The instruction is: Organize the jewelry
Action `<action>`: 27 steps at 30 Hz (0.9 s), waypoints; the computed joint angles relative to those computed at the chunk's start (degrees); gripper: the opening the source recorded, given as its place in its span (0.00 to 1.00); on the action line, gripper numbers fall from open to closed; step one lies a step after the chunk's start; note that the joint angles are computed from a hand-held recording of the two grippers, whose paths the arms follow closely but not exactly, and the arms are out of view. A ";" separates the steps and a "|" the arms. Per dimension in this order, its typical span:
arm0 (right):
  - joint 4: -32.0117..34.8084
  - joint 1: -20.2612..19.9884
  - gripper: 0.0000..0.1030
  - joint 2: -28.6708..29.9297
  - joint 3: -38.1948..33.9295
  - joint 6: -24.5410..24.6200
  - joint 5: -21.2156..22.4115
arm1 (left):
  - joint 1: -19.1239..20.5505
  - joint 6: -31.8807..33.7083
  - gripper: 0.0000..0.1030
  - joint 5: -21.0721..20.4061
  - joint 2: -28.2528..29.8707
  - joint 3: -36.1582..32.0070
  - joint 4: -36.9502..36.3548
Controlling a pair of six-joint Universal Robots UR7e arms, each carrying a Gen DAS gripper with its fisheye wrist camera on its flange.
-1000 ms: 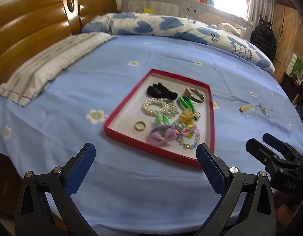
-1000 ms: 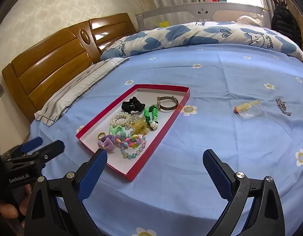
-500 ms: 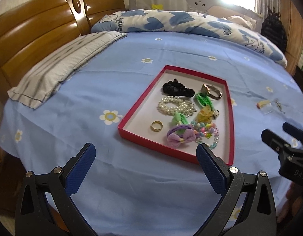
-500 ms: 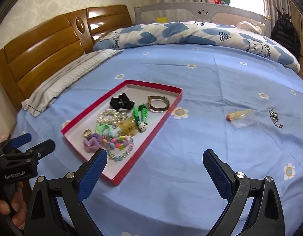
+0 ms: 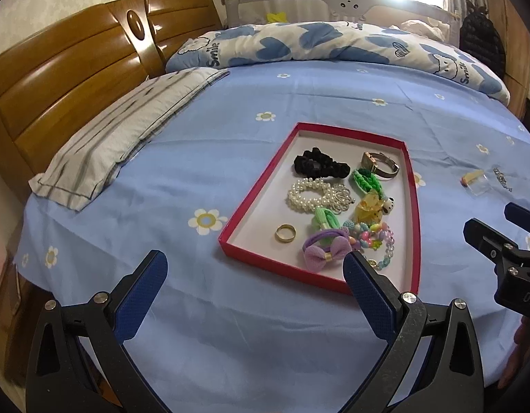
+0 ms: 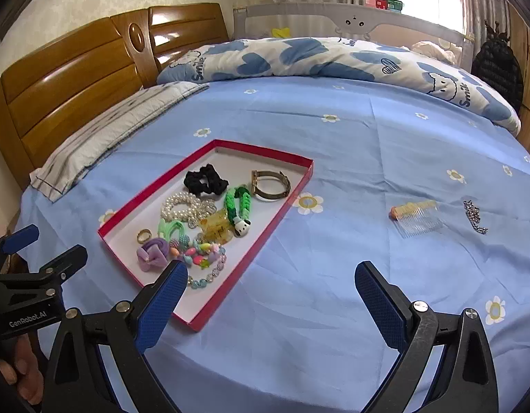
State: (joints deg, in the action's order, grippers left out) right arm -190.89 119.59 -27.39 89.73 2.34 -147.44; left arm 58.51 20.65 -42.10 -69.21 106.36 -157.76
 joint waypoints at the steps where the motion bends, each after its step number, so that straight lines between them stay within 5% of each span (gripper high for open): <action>1: -0.19 -0.08 0.96 -0.06 0.07 0.18 0.55 | -0.07 0.28 1.00 0.23 0.24 -0.02 -0.30; 9: -1.06 -0.52 0.96 0.12 0.46 0.70 3.41 | -0.20 1.65 1.00 -0.29 0.96 0.45 -1.44; 27: -3.04 -0.23 0.96 0.12 0.37 -0.82 2.73 | 0.02 0.15 1.00 -2.61 1.12 -0.39 0.19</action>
